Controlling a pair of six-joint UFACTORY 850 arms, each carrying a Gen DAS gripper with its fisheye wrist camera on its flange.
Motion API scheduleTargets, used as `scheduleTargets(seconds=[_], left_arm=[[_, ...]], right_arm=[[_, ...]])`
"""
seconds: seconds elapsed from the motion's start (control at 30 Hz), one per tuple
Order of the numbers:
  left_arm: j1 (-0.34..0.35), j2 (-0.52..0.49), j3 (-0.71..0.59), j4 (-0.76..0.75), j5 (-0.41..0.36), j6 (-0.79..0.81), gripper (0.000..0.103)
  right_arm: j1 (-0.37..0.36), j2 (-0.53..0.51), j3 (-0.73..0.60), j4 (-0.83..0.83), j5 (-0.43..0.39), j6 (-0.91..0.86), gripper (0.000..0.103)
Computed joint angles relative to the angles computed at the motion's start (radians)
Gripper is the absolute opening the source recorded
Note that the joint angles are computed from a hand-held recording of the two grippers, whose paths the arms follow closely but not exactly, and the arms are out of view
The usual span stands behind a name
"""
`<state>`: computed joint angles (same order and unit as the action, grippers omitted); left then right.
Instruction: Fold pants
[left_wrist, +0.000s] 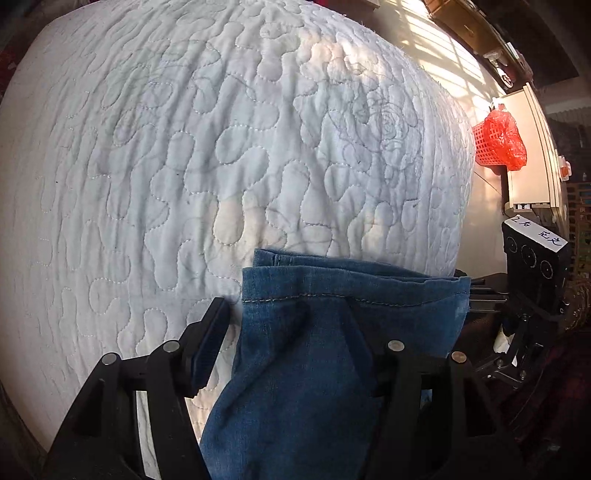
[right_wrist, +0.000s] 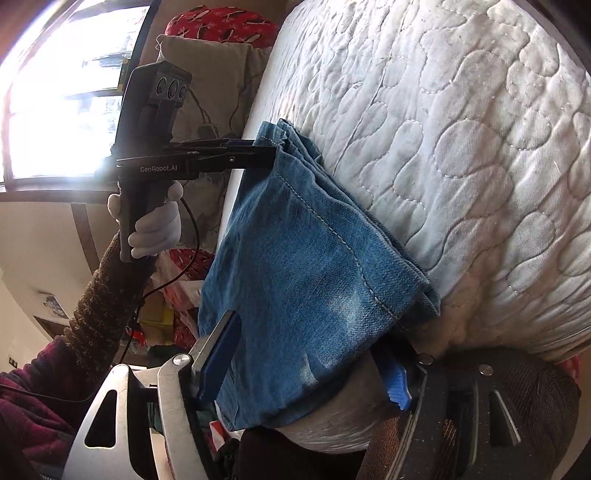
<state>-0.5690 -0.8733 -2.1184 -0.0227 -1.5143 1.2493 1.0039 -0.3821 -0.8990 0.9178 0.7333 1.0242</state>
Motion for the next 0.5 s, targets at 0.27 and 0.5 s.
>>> scheduleTargets(seconds=[0.27, 0.5], left_arm=[[-0.026, 0.094, 0.173, 0.039, 0.106, 0.004, 0.05], [0.017, 0.0, 0.024, -0.073, 0.009, -0.045, 0.051]], right_arm=[[-0.001, 0.002, 0.001, -0.004, 0.002, 0.012, 0.072], [0.0, -0.001, 0.002, -0.002, 0.006, 0.027, 0.072]])
